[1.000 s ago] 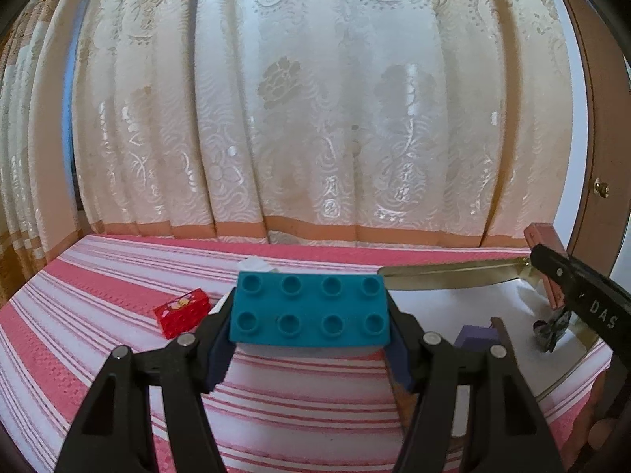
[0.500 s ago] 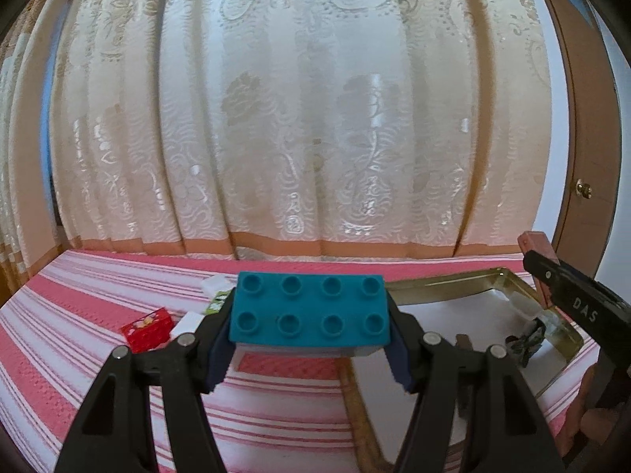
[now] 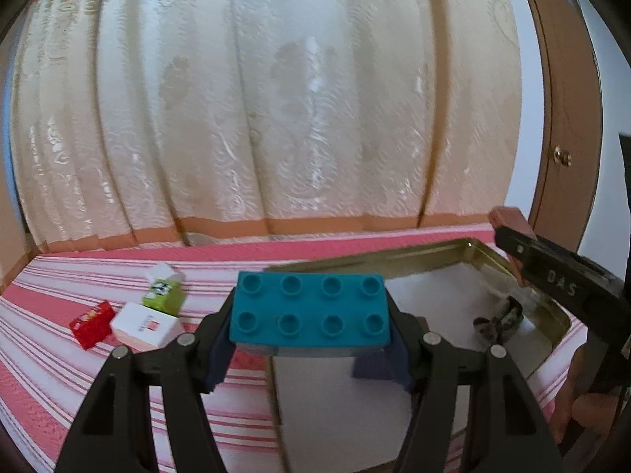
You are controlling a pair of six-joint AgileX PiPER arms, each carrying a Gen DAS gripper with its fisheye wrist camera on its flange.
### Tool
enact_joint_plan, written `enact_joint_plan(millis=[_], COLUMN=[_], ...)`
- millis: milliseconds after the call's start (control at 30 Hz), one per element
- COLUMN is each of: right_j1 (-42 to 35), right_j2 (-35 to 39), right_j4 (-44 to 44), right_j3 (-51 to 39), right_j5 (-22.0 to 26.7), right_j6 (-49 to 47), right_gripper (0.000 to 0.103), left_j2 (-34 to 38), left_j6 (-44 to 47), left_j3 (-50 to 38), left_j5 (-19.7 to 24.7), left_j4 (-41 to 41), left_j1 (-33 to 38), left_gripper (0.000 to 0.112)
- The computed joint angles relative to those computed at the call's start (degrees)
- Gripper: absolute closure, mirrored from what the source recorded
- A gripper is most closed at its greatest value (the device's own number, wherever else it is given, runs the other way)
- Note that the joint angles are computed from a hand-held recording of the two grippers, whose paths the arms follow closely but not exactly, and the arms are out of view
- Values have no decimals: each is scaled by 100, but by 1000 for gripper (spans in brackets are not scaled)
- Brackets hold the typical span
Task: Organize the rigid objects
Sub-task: 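Carry the Lego brick and copper card case over the gold tin, then lower the brick and card case into the tin and open both tools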
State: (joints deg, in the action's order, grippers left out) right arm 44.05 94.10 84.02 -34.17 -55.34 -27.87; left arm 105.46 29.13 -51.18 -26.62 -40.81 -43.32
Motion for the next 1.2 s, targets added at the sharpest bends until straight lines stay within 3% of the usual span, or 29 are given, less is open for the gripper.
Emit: enact_joint_plan(millis=[400, 767, 867, 967, 1000, 1067, 1200], right_j1=[-135, -361, -432, -459, -395, -181, 11], right_j2=[284, 541, 574, 500, 467, 411, 366], right_j4=[56, 244, 70, -238, -325, -449, -451], right_j3=[-307, -586, -571, -452, -386, -224, -91], right_j5=[536, 1045, 1221, 1296, 1170, 701, 217], right_j6=[-414, -840, -644, -253, -77, 314, 596], right_gripper=[53, 56, 56, 37, 24, 18, 15], left_j2=[232, 550, 682, 587, 521, 406, 324], left_j6=[894, 2476, 3351, 2822, 2416, 1656, 1365], left_j3=[-250, -717, -962, -799, -680, -432, -275], left_j5=[189, 330, 374, 366, 314, 112, 20], left_j4=[-808, -2343, -3141, -2556, -2148, -1340, -949], left_j1=[-160, -167, -222, -211, -222, -263, -280], left_gripper=[48, 46, 42, 19, 9, 10, 10])
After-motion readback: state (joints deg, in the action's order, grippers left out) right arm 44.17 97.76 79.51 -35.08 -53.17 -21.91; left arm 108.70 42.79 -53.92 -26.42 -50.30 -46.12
